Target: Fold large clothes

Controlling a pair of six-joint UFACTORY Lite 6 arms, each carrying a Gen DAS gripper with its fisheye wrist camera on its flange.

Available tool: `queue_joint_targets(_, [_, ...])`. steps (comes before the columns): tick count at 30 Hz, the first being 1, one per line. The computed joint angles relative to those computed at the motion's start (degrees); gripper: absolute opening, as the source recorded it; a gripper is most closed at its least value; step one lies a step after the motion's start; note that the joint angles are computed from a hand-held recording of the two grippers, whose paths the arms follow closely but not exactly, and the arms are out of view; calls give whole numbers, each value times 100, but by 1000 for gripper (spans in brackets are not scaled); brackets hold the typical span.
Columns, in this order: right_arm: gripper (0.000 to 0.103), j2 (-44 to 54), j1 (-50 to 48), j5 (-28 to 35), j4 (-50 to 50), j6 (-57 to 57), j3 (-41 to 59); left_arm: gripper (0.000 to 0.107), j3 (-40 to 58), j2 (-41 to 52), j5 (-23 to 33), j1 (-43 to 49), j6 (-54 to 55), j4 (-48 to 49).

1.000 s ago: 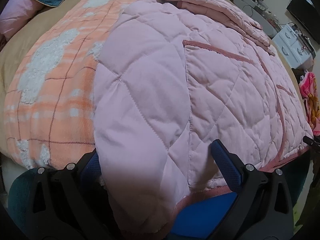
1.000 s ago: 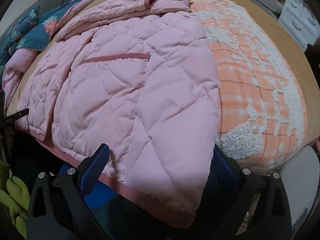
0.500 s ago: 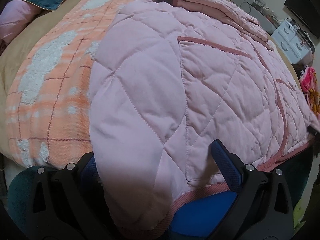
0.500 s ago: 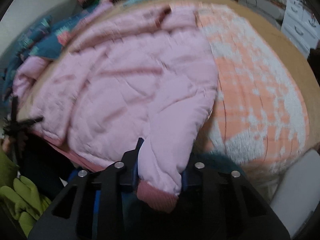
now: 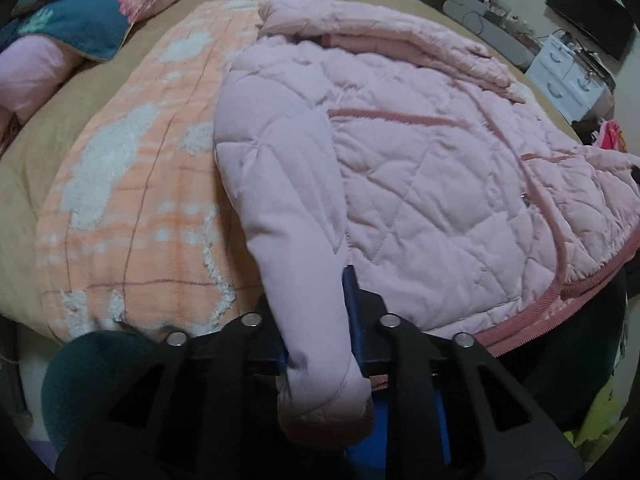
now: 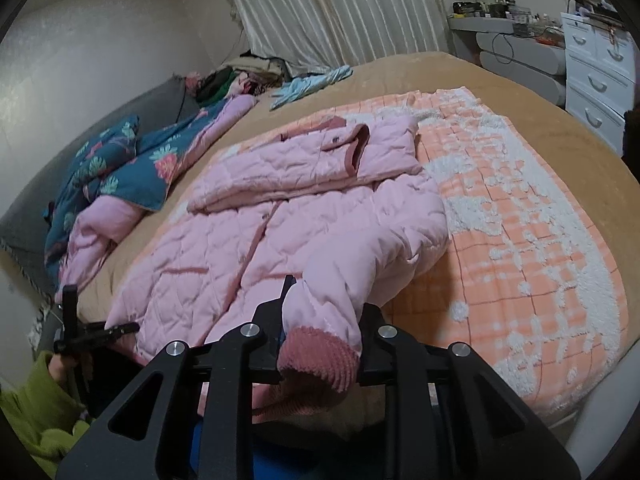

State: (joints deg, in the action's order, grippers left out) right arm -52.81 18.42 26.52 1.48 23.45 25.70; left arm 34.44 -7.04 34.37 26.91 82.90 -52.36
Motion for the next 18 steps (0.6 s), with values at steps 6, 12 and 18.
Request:
queue_joint_targets(6, [21, 42, -399, -117, 741, -778, 50, 7, 279, -363, 329, -82, -80, -193])
queue_joint_targets(12, [20, 197, -795, -146, 1465, -1538, 230, 7, 771, -302, 539, -262, -267, -391])
queue_joint_targets(18, [20, 454, -977, -118, 1643, -1808, 487, 7, 1375, -73, 632, -467, -525, -515])
